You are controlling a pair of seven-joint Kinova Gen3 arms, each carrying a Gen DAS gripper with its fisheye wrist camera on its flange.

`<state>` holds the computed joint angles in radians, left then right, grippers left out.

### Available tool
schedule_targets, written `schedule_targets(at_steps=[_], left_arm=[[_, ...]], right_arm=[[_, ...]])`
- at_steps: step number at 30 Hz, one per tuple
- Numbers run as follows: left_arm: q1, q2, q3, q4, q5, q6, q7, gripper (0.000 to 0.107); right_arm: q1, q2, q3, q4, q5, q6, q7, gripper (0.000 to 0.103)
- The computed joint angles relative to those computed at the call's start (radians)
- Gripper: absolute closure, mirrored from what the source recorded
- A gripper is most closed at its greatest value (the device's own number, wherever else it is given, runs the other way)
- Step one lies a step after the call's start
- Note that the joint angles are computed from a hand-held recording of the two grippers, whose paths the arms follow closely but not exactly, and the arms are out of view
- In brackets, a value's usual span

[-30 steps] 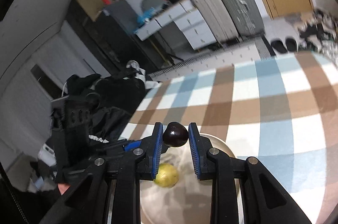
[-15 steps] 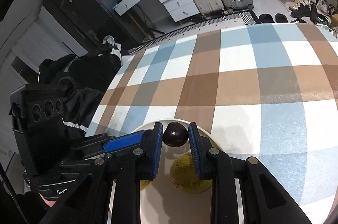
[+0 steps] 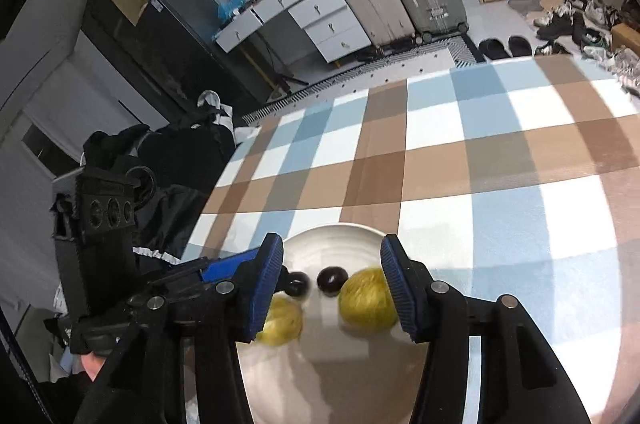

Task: Organize fruits
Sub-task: 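Lower both plums onto the plate and open both tools, then withdraw both tools and move the right tool toward the red tomatoes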

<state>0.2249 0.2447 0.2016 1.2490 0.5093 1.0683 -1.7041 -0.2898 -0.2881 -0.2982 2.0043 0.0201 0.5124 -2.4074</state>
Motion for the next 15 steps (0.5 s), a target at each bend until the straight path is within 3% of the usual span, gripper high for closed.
schedule_targets(at_steps=[1, 4, 6, 15], left_arm=[[0.004, -0.035, -0.004, 0.022, -0.01, -0.015, 0.006, 0.051], [0.008, -0.129, -0.016, 0.087, -0.027, -0.048, 0.009, 0.037], [0.019, -0.199, -0.024, 0.135, -0.052, -0.076, 0.02, 0.028], [0.086, -0.426, 0.012, 0.244, -0.26, -0.095, 0.154, 0.021]], right_arm=[[0.018, -0.022, -0.029, -0.004, 0.019, 0.018, -0.027, 0.045], [0.076, -0.111, -0.128, -0.005, 0.071, 0.065, -0.115, 0.017], [0.112, -0.169, -0.187, -0.007, 0.094, 0.094, -0.158, 0.015], [0.24, -0.417, -0.395, -0.059, 0.056, 0.254, -0.202, 0.004]])
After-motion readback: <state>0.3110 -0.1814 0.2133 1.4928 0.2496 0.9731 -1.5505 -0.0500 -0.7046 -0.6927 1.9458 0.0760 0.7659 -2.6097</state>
